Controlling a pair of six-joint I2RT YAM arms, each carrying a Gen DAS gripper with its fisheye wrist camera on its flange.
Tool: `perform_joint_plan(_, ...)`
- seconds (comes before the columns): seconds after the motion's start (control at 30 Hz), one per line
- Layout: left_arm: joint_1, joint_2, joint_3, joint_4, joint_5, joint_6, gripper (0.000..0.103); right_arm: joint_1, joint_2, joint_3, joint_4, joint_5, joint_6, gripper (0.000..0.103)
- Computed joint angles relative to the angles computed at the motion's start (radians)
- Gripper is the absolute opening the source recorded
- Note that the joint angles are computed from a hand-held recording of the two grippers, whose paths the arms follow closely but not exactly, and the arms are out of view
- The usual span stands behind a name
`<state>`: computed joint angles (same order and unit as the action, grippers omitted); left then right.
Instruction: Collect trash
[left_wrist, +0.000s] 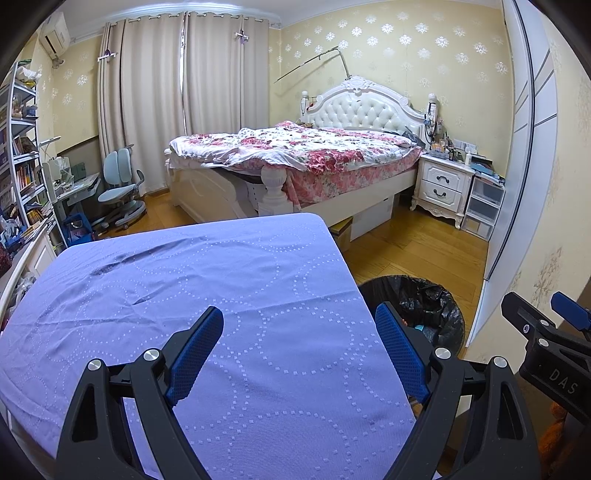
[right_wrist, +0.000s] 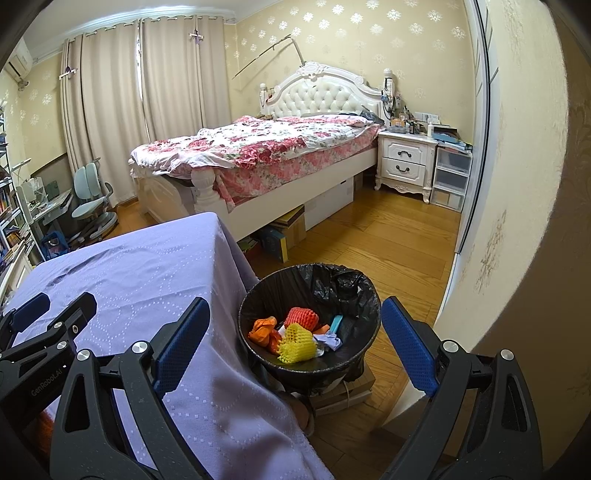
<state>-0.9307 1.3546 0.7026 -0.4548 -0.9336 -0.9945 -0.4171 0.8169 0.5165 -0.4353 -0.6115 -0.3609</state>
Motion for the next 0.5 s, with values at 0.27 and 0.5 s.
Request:
perform_joint_plan(0.27,0.0,0.0,0.001,-0.002,-0.001,-0.001,0.084,0.002,0.002,-0.001,0.004,0.002,0.001,0.092)
perform_joint_plan(0.5,-0.001,0.0,0.001,-0.003,-0.002,-0.002,0.084,0.002,0.002,0.0,0.004,0.001,0.001,0.092)
